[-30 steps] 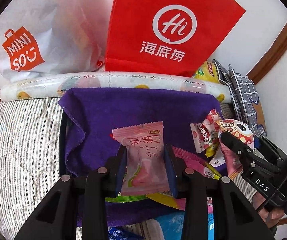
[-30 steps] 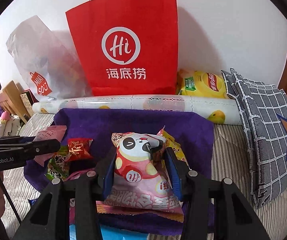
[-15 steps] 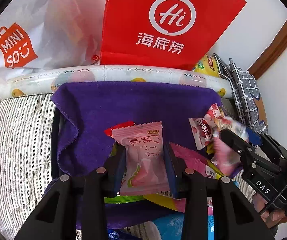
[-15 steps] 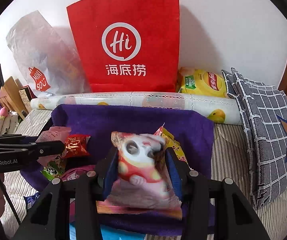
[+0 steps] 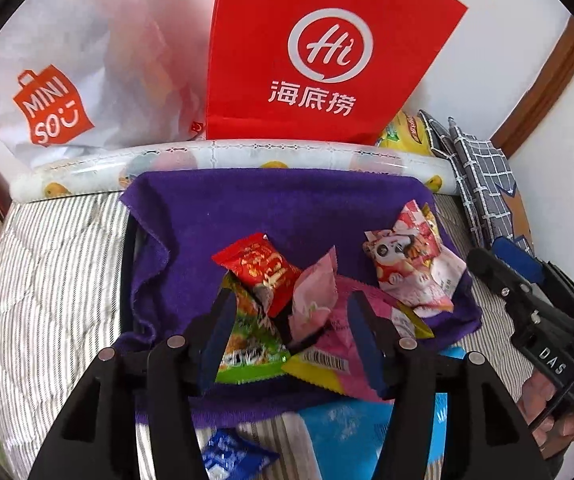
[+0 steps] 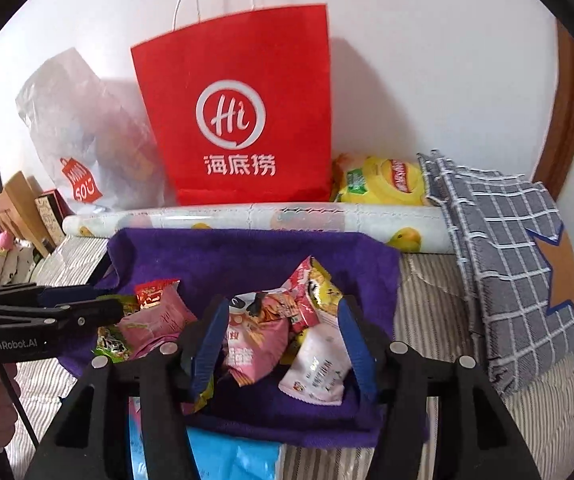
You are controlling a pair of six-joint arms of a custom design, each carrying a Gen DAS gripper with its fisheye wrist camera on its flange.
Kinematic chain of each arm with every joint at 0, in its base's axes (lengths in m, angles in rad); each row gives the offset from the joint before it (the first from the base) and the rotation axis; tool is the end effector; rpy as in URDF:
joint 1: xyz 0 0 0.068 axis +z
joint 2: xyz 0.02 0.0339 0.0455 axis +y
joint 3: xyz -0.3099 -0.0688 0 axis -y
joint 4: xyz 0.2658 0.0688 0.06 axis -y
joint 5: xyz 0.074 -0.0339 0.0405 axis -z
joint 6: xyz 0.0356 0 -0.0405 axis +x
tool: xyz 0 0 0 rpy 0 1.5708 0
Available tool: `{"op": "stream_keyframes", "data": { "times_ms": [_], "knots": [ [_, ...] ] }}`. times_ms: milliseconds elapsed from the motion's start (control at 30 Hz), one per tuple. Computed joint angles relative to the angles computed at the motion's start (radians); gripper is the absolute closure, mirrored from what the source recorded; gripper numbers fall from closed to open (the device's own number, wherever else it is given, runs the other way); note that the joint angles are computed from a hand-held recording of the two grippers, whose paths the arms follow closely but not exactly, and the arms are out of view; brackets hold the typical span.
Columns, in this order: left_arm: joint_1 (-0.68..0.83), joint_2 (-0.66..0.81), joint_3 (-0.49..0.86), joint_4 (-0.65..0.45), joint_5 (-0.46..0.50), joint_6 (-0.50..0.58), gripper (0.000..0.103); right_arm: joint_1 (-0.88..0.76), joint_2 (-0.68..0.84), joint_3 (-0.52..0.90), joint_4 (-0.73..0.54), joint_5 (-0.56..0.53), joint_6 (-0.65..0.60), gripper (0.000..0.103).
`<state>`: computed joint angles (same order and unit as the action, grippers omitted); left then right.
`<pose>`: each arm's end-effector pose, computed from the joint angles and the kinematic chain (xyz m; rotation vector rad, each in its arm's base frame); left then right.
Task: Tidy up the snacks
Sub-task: 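Open both tools to drop the snacks onto the towel and withdraw, then grasp the pink bear lollipop with the right tool while the left tool reaches the blue packet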
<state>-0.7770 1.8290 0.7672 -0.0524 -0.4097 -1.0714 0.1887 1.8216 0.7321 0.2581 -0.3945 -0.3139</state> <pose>0.2439 -0.2199 0.1145 -0.4942 2.4966 -0.1532 0.3365 0.0782 0.1269 -0.7611 2.2323 0.4120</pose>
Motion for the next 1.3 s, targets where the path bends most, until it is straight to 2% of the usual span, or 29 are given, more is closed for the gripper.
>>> {"op": "stream_keyframes", "data": {
  "times_ms": [200, 333, 633, 800, 933, 1133, 1233, 1300],
  "knots": [
    [-0.096, -0.054, -0.012, -0.095, -0.061, -0.088, 0.046, -0.024, -0.122, -0.094, 0.002, 0.004, -0.009, 0.040],
    [-0.176, -0.076, -0.018, -0.155, -0.103, -0.162, 0.046, -0.036, -0.213, -0.166, 0.009, 0.015, -0.013, 0.039],
    [-0.379, -0.075, -0.007, -0.297, -0.192, -0.392, 0.046, -0.062, -0.415, -0.348, 0.026, 0.052, -0.040, 0.038],
    [-0.475, -0.061, -0.006, -0.374, -0.218, -0.526, 0.046, -0.072, -0.473, -0.411, -0.036, 0.020, -0.086, 0.038],
    [-0.548, -0.044, -0.025, -0.434, -0.214, -0.652, 0.046, -0.039, -0.489, -0.482, -0.035, 0.014, -0.107, 0.038],
    [-0.647, -0.060, -0.103, -0.451, -0.204, -0.847, 0.046, 0.079, -0.490, -0.585, -0.002, 0.002, -0.085, 0.038],
    [-0.705, -0.060, -0.139, -0.460, -0.198, -0.946, 0.046, 0.185, -0.384, -0.630, 0.125, 0.035, -0.051, 0.039],
    [-0.741, -0.055, -0.163, -0.464, -0.187, -1.011, 0.046, 0.258, -0.248, -0.651, 0.258, 0.086, -0.021, 0.047]
  ]
}}
